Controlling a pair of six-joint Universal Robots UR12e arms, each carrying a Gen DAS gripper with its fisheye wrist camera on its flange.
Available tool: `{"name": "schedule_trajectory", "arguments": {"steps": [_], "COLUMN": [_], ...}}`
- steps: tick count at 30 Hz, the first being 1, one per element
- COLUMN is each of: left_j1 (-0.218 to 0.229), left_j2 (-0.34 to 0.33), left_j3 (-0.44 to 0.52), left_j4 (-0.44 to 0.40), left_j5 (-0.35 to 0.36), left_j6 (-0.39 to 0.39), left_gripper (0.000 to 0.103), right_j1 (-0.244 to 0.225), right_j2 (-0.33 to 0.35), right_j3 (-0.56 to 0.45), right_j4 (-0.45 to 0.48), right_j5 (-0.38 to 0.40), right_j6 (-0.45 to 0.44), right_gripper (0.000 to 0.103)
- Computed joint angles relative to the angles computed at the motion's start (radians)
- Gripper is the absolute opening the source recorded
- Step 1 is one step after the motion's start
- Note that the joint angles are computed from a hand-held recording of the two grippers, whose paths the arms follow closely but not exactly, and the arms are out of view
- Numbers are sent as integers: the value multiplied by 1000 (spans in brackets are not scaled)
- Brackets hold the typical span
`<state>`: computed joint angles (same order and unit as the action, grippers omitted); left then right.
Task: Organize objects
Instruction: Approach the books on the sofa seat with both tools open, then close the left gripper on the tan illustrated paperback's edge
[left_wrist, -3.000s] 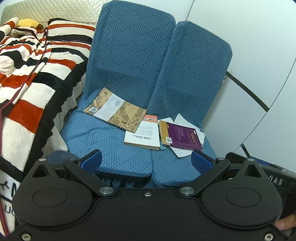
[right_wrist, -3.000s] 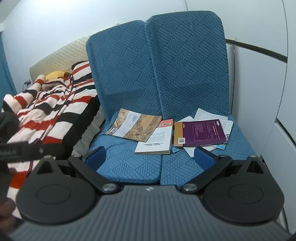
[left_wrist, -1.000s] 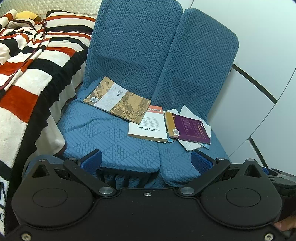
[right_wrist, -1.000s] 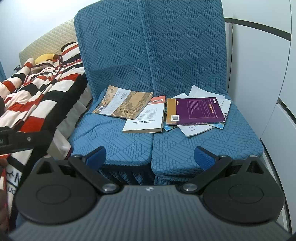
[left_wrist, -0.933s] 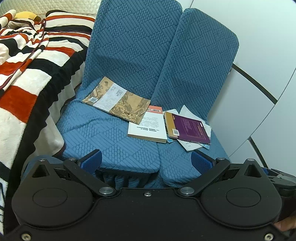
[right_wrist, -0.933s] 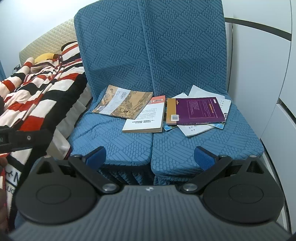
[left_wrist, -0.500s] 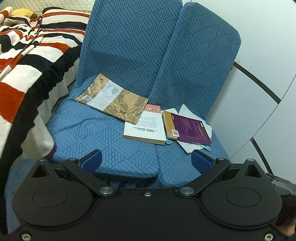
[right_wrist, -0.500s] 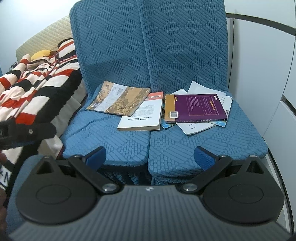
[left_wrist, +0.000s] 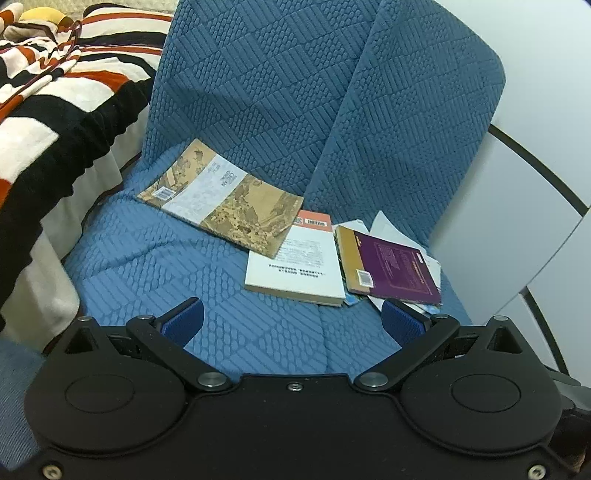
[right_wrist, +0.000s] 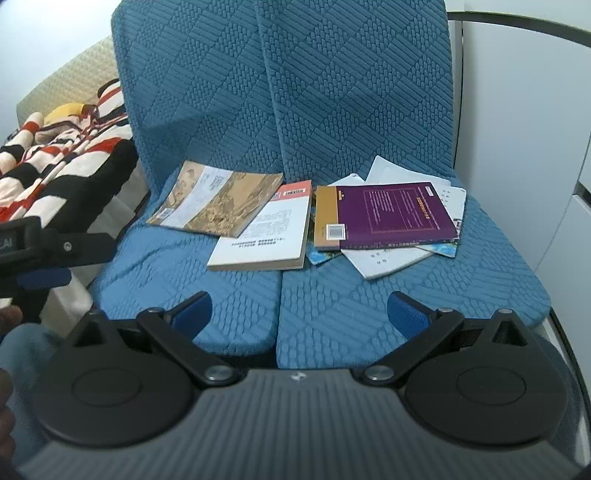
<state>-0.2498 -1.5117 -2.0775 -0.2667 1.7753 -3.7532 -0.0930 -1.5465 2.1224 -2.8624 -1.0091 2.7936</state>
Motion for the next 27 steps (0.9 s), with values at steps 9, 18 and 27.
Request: {"name": "schedule_trajectory", "arguments": {"steps": [9,18,27], "left_j1": [29,97,160], "left_j2": [-63,-128,-205], "left_j3": [21,29,61], "left_j4": [15,68,79], "left_j5": [-7,-102,-212], "left_j6": [-3,-32,-49], "left_gripper": [102,102,92], "right_j1": [31,69,92], "right_j2": [89,182,256], "right_j3": [-30,-92,-143], "right_j4": [-101,-214,-282], "right_j5": [-7,-39,17], "right_j6": [30,73,85], "right_gripper": [103,103,99]}}
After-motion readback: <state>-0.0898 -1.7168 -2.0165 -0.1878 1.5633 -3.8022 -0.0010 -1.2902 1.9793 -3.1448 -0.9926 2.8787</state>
